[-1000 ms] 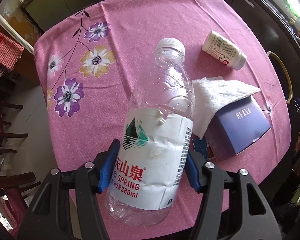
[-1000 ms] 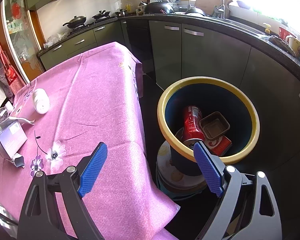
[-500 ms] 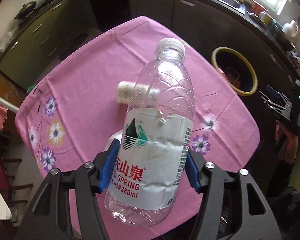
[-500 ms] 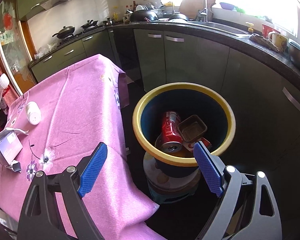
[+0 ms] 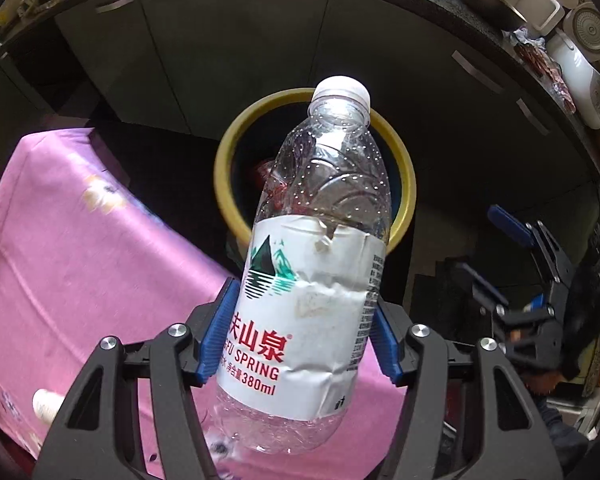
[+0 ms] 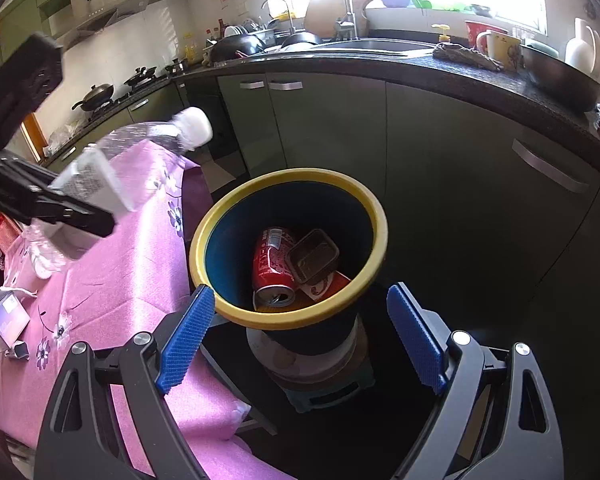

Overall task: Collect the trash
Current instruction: 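Carry the water bottle over the bin and open the left gripper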

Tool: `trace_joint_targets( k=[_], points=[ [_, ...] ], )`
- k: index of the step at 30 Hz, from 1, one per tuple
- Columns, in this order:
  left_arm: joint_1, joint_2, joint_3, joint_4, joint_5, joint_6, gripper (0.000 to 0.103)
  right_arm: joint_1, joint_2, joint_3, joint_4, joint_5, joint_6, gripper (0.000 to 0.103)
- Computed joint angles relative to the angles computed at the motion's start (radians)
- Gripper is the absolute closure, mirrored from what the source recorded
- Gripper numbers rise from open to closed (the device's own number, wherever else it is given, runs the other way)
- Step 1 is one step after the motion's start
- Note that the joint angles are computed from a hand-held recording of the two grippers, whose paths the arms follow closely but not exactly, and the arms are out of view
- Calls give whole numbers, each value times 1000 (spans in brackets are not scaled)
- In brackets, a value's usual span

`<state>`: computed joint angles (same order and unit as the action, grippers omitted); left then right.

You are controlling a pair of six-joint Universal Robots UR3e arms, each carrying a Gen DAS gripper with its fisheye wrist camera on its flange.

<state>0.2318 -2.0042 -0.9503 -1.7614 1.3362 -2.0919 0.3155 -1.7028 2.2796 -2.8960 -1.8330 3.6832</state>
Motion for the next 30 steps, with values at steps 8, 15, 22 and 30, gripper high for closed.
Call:
trace_joint_targets(
  k=[8, 15, 22, 30],
  points=[
    [-181, -198, 66, 154, 20, -257, 32, -112, -102, 141, -42, 81, -13, 16],
    [-50, -9, -43, 76, -106, -135, 32, -100, -88, 138, -58, 79, -6, 16],
    [329, 291, -201, -153, -293, 198, 27, -9, 6, 43, -47, 52, 3, 16],
    [845, 359, -102, -599, -407, 652, 15, 98, 198, -198, -14, 96, -73, 16]
  ],
)
